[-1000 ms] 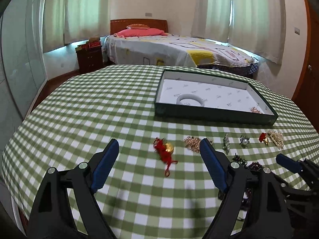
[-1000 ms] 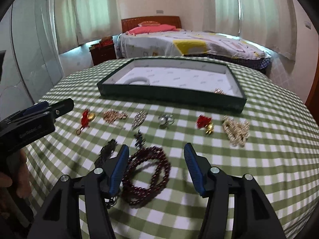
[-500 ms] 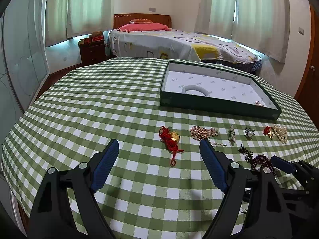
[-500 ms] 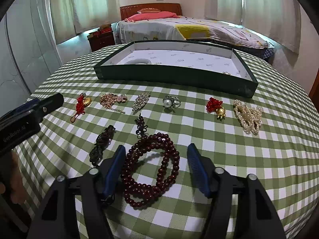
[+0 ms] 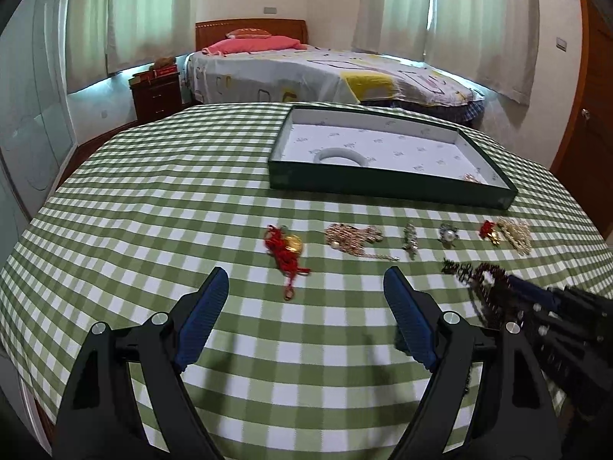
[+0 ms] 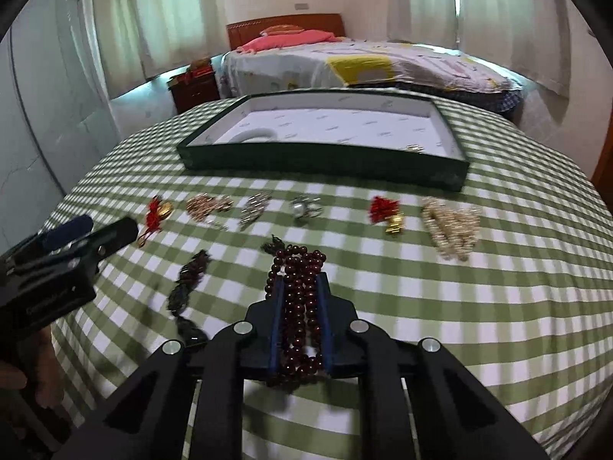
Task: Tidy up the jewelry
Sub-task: 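Grasp the dark red bead bracelet with the right tool while the left tool grasps the black beaded necklace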
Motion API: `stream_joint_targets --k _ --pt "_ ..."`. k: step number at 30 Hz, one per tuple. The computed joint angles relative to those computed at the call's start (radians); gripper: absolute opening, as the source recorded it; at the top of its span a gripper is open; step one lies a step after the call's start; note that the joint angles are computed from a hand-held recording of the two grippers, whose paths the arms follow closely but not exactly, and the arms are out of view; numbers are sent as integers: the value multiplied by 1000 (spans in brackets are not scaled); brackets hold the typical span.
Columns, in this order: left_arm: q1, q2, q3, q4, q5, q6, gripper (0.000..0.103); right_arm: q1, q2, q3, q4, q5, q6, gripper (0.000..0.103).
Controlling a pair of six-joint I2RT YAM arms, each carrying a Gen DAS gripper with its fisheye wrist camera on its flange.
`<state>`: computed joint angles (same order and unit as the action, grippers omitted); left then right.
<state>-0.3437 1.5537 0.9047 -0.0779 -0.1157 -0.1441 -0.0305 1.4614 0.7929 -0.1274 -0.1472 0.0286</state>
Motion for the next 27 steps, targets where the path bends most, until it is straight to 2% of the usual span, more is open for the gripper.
stream_joint_targets --k 11,17,19,21,25,27 --pt "-77 44 28 -20 -2 13 79 -99 -41 -36 10 -45 -3 17" --pt "-97 111 69 -47 4 28 62 -105 -41 -43 22 -49 -9 17" --pt "-95 130 82 -58 24 36 57 -107 -37 -41 23 -50 -8 17" --pt "-88 142 90 -63 62 42 48 -110 -36 -43 25 -51 -8 17" --pt "-86 155 88 -51 83 52 42 -114 -29 -41 27 -53 -7 17" --pt "-80 154 84 -44 103 54 32 -114 -27 -43 31 -53 -6 17"
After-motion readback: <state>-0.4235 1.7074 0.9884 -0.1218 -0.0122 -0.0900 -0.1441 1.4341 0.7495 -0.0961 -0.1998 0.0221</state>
